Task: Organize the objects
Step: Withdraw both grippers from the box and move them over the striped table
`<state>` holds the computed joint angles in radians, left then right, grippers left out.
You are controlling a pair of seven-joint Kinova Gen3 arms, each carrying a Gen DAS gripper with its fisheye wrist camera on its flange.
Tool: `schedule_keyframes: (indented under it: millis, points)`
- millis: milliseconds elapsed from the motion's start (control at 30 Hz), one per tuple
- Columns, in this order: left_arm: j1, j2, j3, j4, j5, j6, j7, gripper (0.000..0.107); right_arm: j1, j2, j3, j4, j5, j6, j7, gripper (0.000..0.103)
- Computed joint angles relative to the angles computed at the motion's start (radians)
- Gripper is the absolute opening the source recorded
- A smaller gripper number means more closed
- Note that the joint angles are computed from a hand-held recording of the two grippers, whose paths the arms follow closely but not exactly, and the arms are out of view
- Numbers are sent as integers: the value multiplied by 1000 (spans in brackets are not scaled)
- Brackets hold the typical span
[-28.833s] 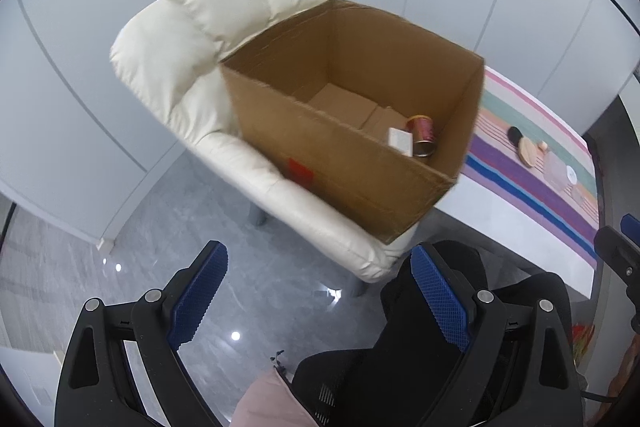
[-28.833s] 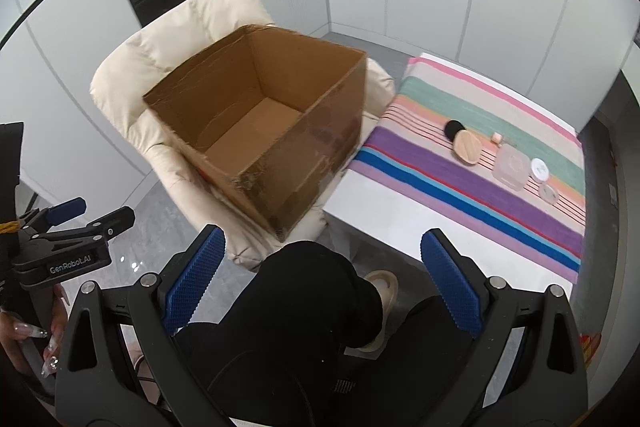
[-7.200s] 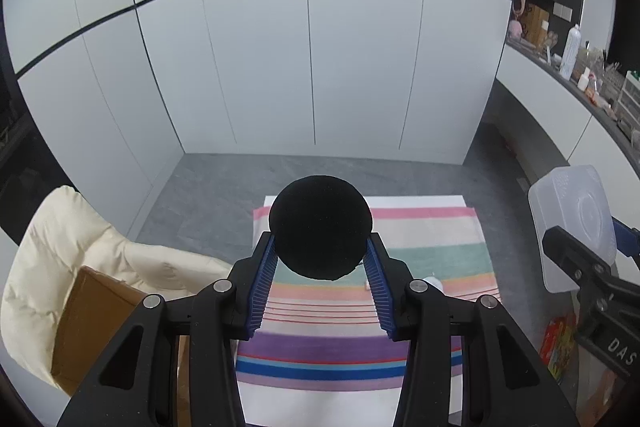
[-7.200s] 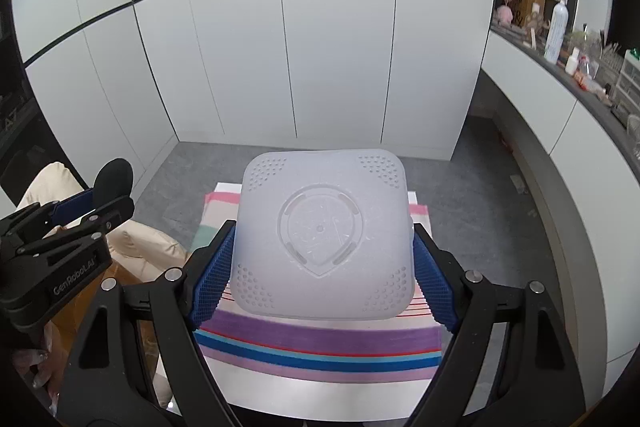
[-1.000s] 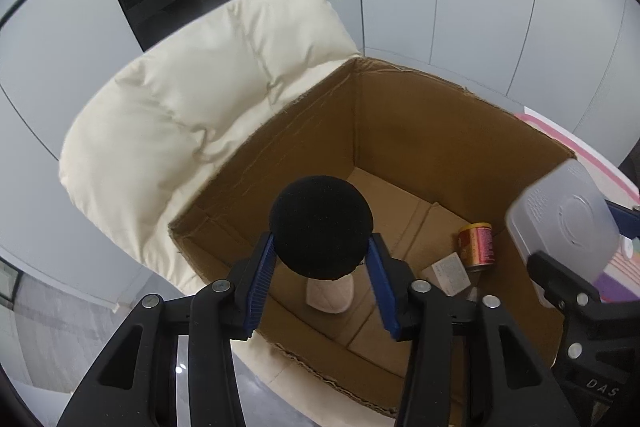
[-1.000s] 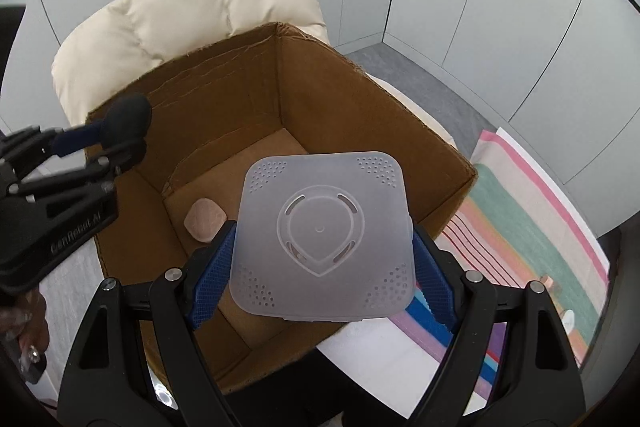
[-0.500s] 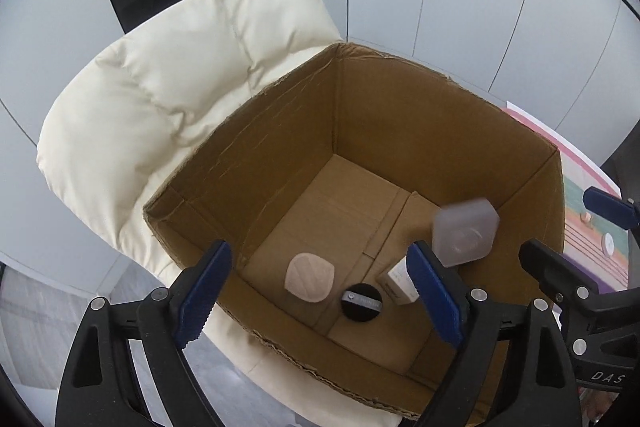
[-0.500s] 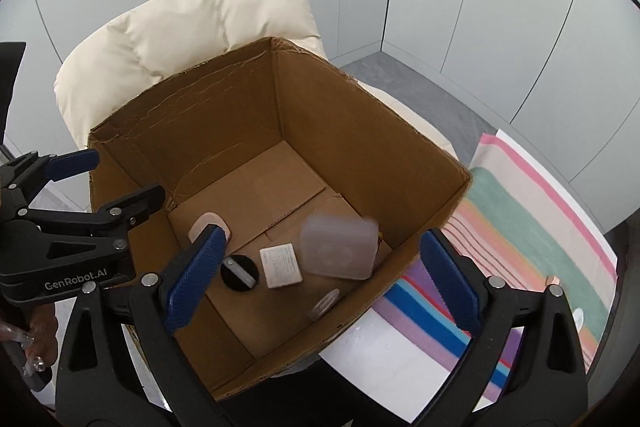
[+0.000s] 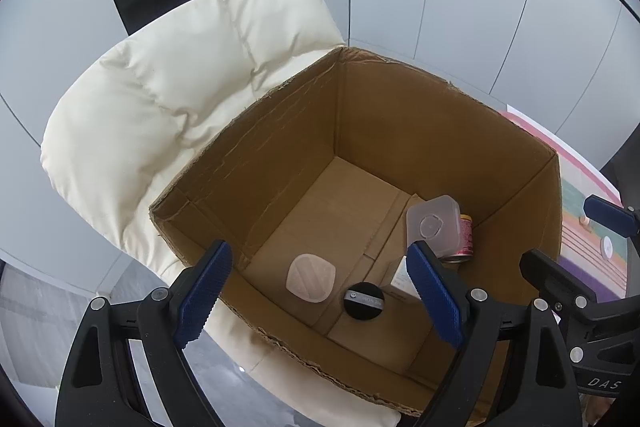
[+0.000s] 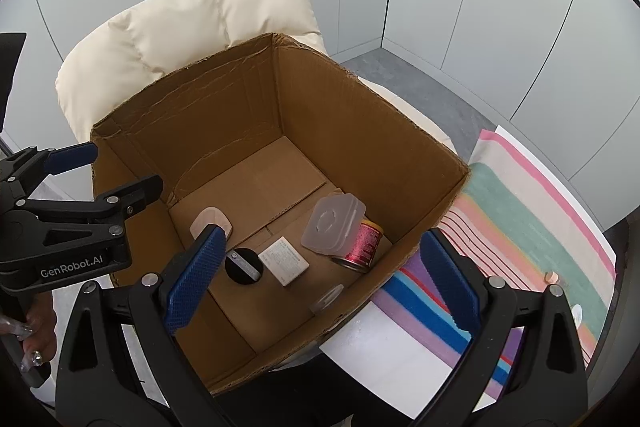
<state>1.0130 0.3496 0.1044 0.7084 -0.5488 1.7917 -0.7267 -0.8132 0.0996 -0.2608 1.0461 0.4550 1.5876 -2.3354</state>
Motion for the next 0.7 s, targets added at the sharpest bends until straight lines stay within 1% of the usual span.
schedule_keyframes:
  millis: [100,167,267,367,467,567,700]
  points:
    - [0,2,1,-18,7,12,-2,90,-3,-1,-1,-6,0,10,-9,99]
    - [3,15,1,-66,15,60,-16,90,-7,-4,-3,-12,0,22,-18,99]
    - [22,4,-9,-90,21,100,-7,90,-20,-11,-11,-22,7,51,-43,99]
    - [82,-4,-20,-114,-42,152,-15,90,-38,-22,-26,-32,18,92,-78,99]
    - [133,-20,-20,-116,-87,183,-10,90,-66,-36,-47,-43,43,139,-121,99]
    - [166,-33,-9,-119,-105,211,-2,90,-97,-49,-75,-52,74,186,-179,99]
    - [222,-28,1,-156,-130,250,2,90,-140,-61,-117,-75,106,244,-240,99]
